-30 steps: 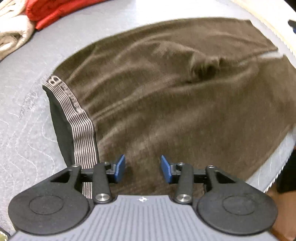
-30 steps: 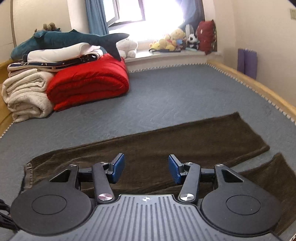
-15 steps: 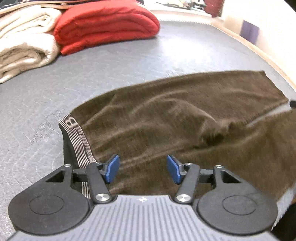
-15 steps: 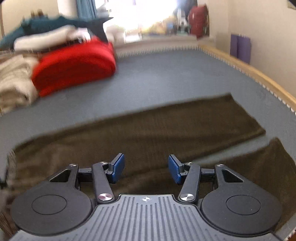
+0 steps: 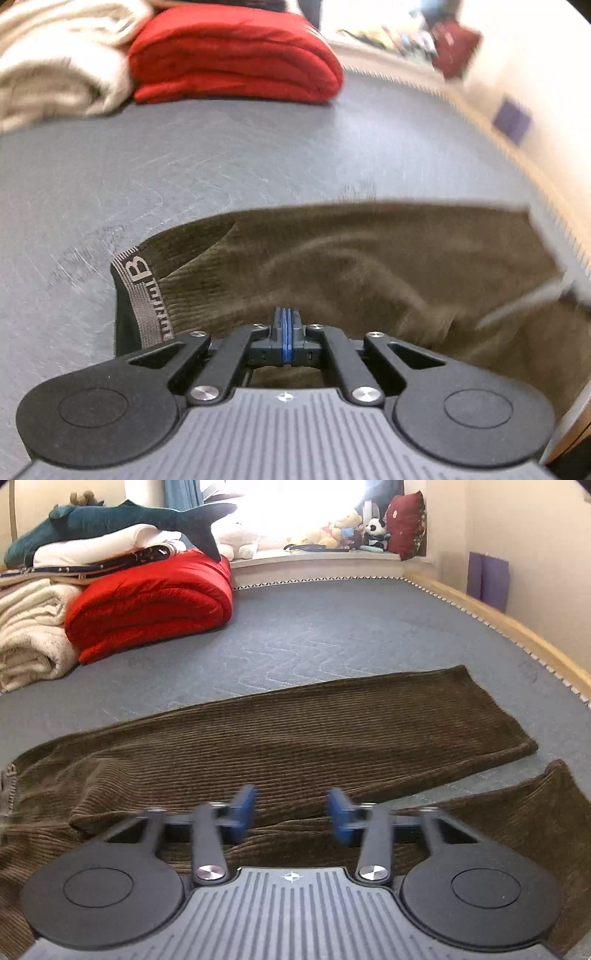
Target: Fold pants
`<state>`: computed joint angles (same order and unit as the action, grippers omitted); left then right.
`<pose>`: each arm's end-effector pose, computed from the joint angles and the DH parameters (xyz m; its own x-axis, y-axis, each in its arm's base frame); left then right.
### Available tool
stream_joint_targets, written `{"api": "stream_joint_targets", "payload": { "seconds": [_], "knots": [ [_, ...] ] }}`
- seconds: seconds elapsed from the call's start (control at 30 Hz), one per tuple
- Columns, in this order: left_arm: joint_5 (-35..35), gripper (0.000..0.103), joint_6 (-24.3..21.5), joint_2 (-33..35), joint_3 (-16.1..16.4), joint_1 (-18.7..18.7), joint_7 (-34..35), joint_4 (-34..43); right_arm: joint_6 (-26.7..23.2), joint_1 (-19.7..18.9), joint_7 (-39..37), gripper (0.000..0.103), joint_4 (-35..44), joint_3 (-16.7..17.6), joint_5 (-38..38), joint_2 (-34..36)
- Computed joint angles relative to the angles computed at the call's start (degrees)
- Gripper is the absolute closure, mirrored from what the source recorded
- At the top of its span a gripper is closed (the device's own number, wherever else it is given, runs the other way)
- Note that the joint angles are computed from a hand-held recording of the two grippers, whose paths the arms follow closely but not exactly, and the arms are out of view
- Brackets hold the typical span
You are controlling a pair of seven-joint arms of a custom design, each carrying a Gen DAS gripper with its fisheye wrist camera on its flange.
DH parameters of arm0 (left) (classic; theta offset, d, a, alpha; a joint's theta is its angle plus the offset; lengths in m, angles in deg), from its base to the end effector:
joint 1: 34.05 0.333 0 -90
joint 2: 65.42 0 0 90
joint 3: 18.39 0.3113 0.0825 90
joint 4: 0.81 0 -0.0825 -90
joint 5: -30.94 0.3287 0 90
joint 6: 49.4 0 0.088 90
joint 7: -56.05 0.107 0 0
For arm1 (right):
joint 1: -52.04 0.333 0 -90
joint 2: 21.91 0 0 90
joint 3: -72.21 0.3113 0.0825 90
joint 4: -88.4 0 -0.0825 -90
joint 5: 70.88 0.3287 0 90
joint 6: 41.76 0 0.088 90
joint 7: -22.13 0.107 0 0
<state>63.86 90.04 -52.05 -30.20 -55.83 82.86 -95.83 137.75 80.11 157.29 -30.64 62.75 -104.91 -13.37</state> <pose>0.5246 -0.3304 0.5482 0.1392 -0.9768 0.1628 -0.7592 -0.2108 -0.6158 0.5209 0.2318 0.4849 0.2001 -0.9717 -0.1255 -0.6257 -0.0281 -0.7796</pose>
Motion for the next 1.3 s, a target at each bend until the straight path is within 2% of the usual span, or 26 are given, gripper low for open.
{"api": "stream_joint_targets", "payload": {
  "seconds": [0.03,0.1,0.13,0.2,0.33,0.37,0.43,0.47,0.5,0.57,0.63,0.67,0.8,0.87,0.97,1.0,1.07,1.1,1.13,1.2,1.3],
  "knots": [
    [-0.1,0.103,0.7,-0.1,0.4,0.5,-0.8,0.0,0.3,-0.7,-0.4,0.093,0.2,0.7,0.4,0.2],
    [0.2,0.103,0.7,0.9,1.2,1.2,-1.1,1.4,1.0,0.9,0.9,0.093,0.8,-1.1,-1.1,0.6],
    [0.0,0.103,0.8,1.9,1.4,1.7,-0.6,2.6,1.2,-0.3,-1.2,0.093,0.7,0.4,1.1,0.7],
    [-0.1,0.102,0.5,4.2,2.2,2.2,-0.2,5.1,0.9,-4.2,-8.4,0.093,0.4,5.5,9.4,1.0],
    [3.6,0.095,0.8,8.7,4.9,2.0,-0.3,9.5,-0.5,-8.0,-16.8,0.092,1.2,11.1,21.5,2.0],
    [6.6,0.092,0.8,9.7,6.2,1.3,-1.0,10.1,-1.0,-8.9,-18.8,0.092,1.6,12.4,24.4,2.2],
    [10.4,0.075,1.5,10.9,8.0,0.9,-3.0,9.9,-1.3,-9.6,-21.5,0.092,2.2,13.8,28.8,2.5],
    [10.2,0.074,2.7,11.5,7.9,1.8,-2.8,9.5,-1.1,-9.5,-22.6,0.092,2.5,14.0,30.4,2.6],
    [9.7,0.073,3.7,11.9,7.8,2.6,-2.3,9.2,-1.0,-8.7,-23.0,0.092,2.9,13.3,30.9,2.8],
    [9.9,0.064,4.9,13.2,8.1,3.3,-1.4,9.6,-0.9,-7.0,-24.4,0.092,3.4,11.9,31.5,2.9],
    [10.9,0.039,4.3,14.7,8.9,2.9,-0.7,11.1,-1.0,-5.3,-25.9,0.092,3.8,10.5,31.9,3.1],
    [11.5,0.038,4.5,15.6,9.4,2.7,-0.6,11.8,-1.3,-4.5,-26.6,0.092,4.1,9.7,31.9,3.2],
    [7.4,0.038,8.2,18.7,8.0,4.7,3.4,13.8,-2.5,0.8,-23.1,0.091,5.4,3.4,27.3,3.8],
    [6.5,0.038,8.2,20.1,8.5,4.2,4.6,15.1,-3.2,0.9,-22.2,0.091,6.0,3.1,27.0,4.2],
    [3.7,0.038,8.1,21.8,8.0,4.3,7.5,16.6,-6.0,-0.4,-22.3,0.091,7.3,4.5,28.2,4.7],
    [3.0,0.038,7.6,22.2,8.1,4.2,8.4,16.8,-7.8,0.8,-20.5,0.091,8.1,3.0,26.2,5.0],
    [2.1,0.05,5.8,22.7,8.1,3.8,11.2,17.7,-11.3,2.6,-16.3,0.091,9.7,0.9,21.3,5.6],
    [2.7,0.07,6.0,22.7,8.6,3.3,11.5,17.4,-12.4,2.1,-15.5,0.091,10.4,1.4,20.6,5.8],
    [3.0,0.082,5.6,22.5,9.0,3.0,11.9,17.4,-12.8,1.4,-14.8,0.091,10.6,2.1,20.6,5.8],
    [2.3,0.086,5.6,21.7,8.8,3.2,12.8,16.6,-12.4,0.6,-13.1,0.091,10.1,2.6,19.5,5.5],
    [2.7,0.09,4.5,20.0,8.7,2.4,13.6,16.1,-12.4,1.5,-7.4,0.091,9.7,1.0,14.3,5.2]
  ]
}}
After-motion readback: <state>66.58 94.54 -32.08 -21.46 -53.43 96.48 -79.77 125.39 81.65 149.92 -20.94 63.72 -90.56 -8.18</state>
